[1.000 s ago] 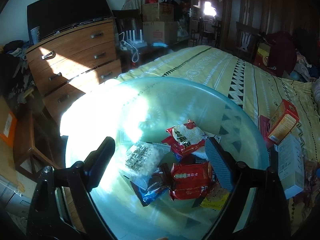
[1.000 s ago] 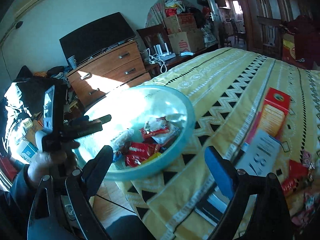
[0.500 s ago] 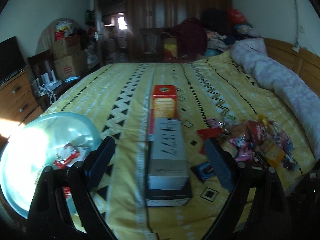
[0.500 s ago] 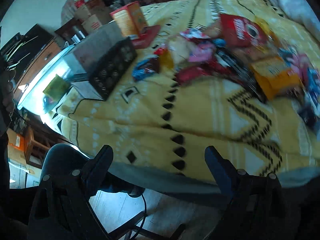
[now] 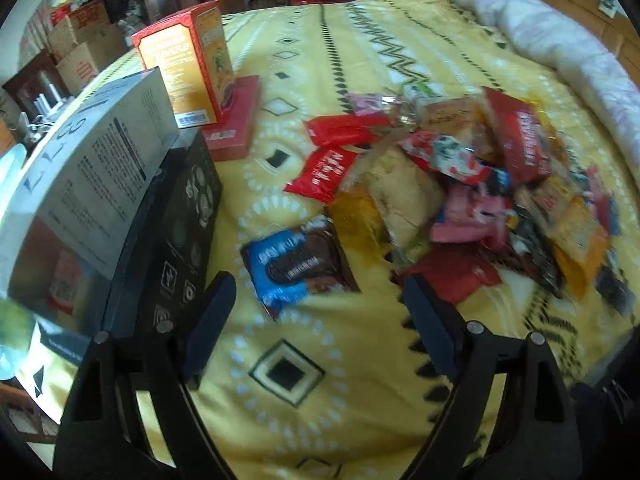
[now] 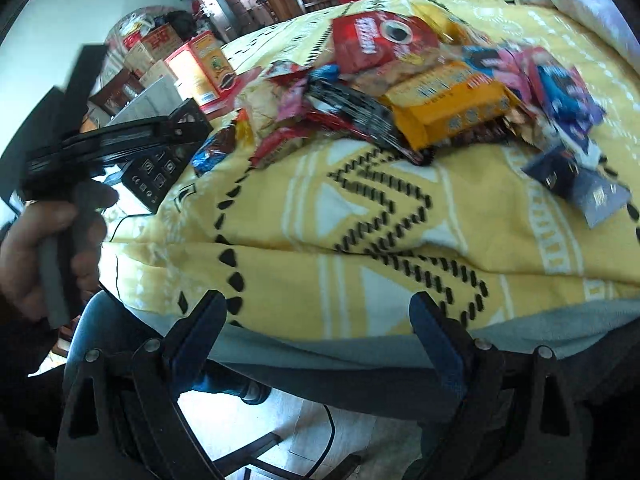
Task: Organize snacks
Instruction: 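Move both tools back to the snack pile, then grasp the blue Oreo packet with the left tool while the right grasps a red packet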
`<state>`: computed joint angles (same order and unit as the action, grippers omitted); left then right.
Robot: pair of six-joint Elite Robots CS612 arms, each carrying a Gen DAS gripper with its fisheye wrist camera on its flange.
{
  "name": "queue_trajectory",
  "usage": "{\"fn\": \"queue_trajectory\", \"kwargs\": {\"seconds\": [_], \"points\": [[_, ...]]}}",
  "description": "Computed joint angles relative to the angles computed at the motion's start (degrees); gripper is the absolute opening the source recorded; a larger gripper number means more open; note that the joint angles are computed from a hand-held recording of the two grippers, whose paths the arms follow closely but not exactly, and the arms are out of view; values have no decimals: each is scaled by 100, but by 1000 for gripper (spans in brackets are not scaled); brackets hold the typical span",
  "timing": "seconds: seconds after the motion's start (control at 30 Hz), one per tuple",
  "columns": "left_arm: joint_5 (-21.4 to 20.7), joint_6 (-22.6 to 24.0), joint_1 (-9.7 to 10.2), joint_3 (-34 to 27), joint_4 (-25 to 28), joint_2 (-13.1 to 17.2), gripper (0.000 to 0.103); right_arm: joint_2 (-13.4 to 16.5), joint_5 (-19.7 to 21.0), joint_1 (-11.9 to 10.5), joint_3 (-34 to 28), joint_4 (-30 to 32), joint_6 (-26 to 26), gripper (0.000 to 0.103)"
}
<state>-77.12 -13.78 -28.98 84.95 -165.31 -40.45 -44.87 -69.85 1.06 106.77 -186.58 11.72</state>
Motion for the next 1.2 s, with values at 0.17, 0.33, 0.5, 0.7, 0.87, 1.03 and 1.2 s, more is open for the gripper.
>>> {"fn": "queue_trajectory", "kwargs": {"seconds": [0.17, 0.33, 0.5, 0.7, 0.87, 1.03, 1.2], "points": [[651, -165, -80, -403, 625, 238, 87, 97, 252, -156, 31, -355, 362, 94], [970, -316, -118, -610, 983, 397, 87, 126, 325, -159, 4, -387, 354, 94], [913, -233, -97, -682, 932, 512, 90, 142, 369, -183, 24, -477, 438, 94], [-735, 81, 107, -395, 654, 303, 64, 146, 357, -208, 58, -576, 570, 94], [-2191, 323, 283, 233, 55, -78, 64, 151, 398, -263, 104, -760, 760, 94], [-2006, 453, 219, 438, -167, -188, 63, 136, 393, -252, 107, -742, 713, 94], [-1743, 622, 171, 406, -148, -165, 65, 139, 387, -271, 128, -831, 786, 94]]}}
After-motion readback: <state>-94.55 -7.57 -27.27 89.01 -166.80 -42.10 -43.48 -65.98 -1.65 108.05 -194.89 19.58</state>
